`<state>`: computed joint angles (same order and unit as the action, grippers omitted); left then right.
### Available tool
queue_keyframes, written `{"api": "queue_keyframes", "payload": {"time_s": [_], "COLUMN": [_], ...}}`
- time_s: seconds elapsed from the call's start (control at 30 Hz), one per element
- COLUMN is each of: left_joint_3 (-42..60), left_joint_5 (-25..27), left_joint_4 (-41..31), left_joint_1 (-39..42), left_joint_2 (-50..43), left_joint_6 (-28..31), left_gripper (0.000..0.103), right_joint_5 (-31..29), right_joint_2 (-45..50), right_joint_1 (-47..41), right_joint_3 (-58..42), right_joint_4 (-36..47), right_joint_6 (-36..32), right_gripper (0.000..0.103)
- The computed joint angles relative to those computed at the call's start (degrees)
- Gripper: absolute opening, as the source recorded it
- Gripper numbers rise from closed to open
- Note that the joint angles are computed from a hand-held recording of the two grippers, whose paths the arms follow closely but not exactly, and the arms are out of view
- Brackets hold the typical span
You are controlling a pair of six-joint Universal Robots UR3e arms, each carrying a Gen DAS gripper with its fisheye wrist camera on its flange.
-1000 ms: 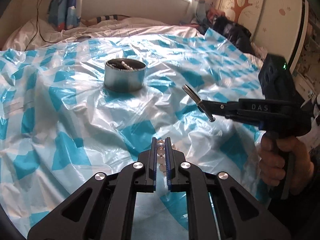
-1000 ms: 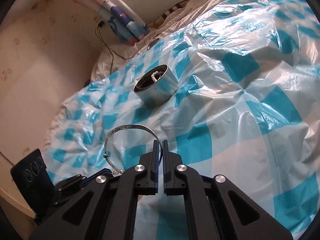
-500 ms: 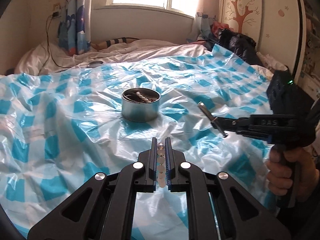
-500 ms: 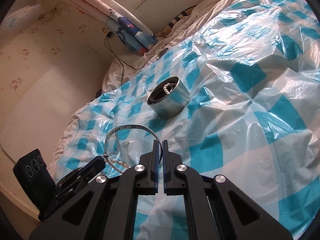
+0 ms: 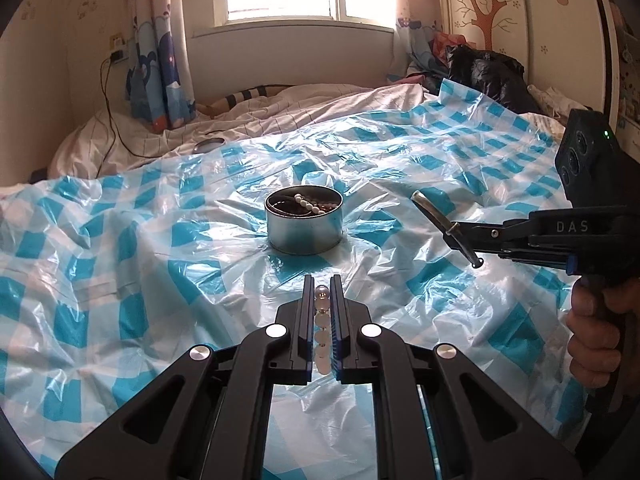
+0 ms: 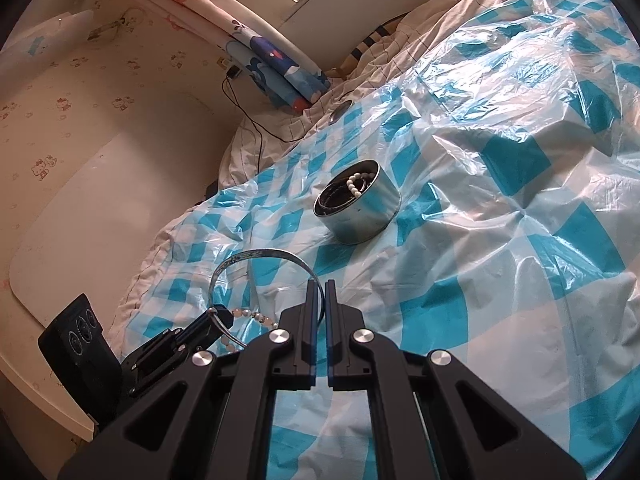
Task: Organize jewelry
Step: 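Carry the bead bracelet and silver bangle with both grippers toward the steel tin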
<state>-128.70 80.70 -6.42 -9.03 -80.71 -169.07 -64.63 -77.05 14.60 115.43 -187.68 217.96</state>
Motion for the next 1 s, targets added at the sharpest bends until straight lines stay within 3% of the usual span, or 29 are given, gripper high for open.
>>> {"api": "queue_keyframes", "payload": {"time_s": [0.3,0.47,0.87,1.0], "left_joint_3": [0.95,3.72,33.00,37.71], "left_joint_5": [2.83,-2.45,-5.87,-5.94], "left_joint_4": [0.89,-1.09,-7.07,-6.71], "left_joint_1": [-2.22,1.21,1.12,0.62], "left_joint_2": [-0.94,-1.63,-20.87,-24.84], "left_joint_6": [0.53,-1.04,-3.06,-3.75], "left_gripper": [0.007,0.007,0.007,0.007], "right_joint_5": [0.78,-0.49,-3.79,-4.13], "right_joint_2": [0.53,1.85,13.90,14.71], "right_joint_1": [0.06,-0.06,-1.73,-2.51], "right_joint_3": [-0.84,-5.89,-31.51,-32.45], "right_joint_4": [-0.55,3.18,18.88,18.80], "right_joint_6": [0.13,-1.38,-9.63,-9.77], "right_gripper": [0.004,0.004,0.004,0.004]}}
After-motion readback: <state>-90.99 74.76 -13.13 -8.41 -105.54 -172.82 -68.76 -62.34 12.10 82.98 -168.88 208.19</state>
